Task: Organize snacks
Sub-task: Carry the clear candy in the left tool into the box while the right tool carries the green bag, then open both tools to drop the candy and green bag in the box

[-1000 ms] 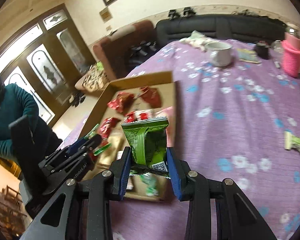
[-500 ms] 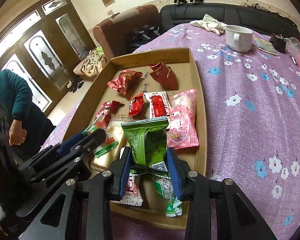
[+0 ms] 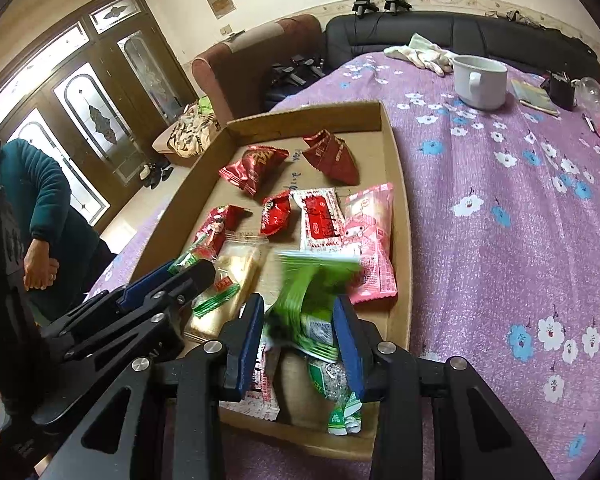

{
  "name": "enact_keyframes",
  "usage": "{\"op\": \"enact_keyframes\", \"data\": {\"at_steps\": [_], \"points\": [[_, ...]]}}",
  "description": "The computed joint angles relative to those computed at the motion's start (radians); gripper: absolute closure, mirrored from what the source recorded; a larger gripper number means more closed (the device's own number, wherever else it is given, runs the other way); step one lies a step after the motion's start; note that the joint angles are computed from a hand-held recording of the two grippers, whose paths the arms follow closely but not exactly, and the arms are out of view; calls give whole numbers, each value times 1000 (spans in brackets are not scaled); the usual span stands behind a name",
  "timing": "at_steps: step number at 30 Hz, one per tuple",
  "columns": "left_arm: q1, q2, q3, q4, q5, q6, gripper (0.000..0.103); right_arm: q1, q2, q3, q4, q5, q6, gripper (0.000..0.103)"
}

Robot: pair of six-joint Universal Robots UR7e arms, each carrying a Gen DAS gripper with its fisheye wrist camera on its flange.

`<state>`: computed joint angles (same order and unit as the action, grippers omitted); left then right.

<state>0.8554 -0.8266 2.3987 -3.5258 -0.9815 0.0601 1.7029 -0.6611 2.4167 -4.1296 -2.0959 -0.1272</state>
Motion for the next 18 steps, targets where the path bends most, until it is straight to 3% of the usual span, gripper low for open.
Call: {"op": "enact_keyframes", "data": {"at_steps": [9, 18], "points": [[-9, 4, 2, -9, 15, 5, 70, 0, -36, 35, -30, 18, 29, 63], [-56, 20, 34, -102, 55, 38, 65, -2, -117, 111, -62, 38, 82, 63]]}}
